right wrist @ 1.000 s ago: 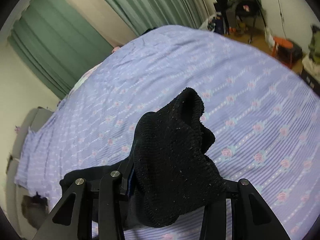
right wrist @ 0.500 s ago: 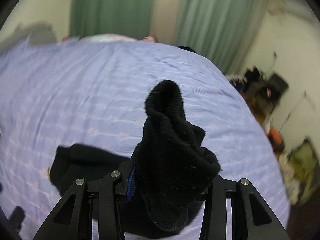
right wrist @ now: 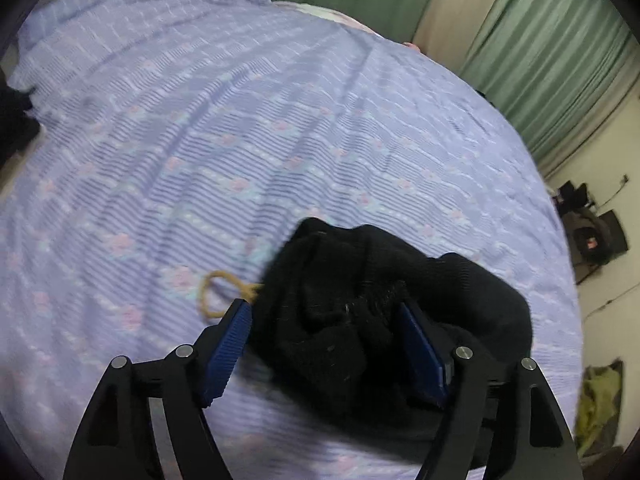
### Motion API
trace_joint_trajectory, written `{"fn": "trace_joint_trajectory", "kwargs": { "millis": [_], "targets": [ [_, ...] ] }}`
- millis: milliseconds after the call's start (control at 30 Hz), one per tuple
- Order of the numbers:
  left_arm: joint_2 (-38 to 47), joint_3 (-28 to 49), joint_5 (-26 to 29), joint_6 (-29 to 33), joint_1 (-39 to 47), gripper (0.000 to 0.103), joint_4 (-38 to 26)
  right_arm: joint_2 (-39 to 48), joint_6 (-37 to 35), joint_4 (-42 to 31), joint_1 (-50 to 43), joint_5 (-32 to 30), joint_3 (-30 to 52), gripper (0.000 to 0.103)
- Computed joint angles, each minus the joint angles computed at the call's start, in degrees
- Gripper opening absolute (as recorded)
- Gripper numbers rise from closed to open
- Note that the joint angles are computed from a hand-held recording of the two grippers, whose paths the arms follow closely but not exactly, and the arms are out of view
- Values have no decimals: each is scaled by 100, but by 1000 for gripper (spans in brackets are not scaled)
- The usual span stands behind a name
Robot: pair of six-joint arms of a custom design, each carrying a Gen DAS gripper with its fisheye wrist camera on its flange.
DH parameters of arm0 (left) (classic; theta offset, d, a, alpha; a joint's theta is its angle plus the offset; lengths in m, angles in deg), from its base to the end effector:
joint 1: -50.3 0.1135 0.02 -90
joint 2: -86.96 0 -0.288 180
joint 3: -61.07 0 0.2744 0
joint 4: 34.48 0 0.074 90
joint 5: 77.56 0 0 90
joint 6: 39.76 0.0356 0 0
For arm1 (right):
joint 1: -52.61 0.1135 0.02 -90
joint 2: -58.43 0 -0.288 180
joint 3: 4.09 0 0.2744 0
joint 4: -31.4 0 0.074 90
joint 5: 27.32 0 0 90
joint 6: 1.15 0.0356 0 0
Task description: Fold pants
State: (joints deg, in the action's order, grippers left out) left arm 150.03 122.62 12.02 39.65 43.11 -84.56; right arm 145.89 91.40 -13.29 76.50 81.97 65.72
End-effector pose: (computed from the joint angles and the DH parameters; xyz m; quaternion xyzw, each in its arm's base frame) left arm 0.2302 -0.0288 0.2771 -0.0292 0.9439 -0.0474 0.3254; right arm 0.2961 0.1183 0.2227 -0.1379 0.9481 -0.1045 0.2666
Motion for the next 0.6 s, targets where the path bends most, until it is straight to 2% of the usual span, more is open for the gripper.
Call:
{"fn": "trace_joint_trajectory", "kwargs": {
  "millis": [133,233,333,400,467,567,600],
  "targets": [
    [-131,187,15,90,149,80,-179,-1343,228,-253,-250,-1563,-276,75],
    [-115,404,207,-47,-6,81,-278,-2328,534,-530,-688,-1974,-473,78],
    [44,586,441,-439,-460,82,-184,-3124,642,-702,-2012,-2350,-698,79],
    [271,684,479,-761,-881,82,26,-3078,517,-672,-3027,-2533,-764,79],
    [643,832,484,-1075,-1306,82,304,-2618,290,-591,-3988,-2883,-747,79],
    [1385,1214,492,-1506,-1922,82,757,-2028,100,-173,-4748,-3288,-839,78],
    [1614,1342,541,-1608,-2045,82,866,-1832,32,-32,-4926,-3429,-877,75]
  ]
}}
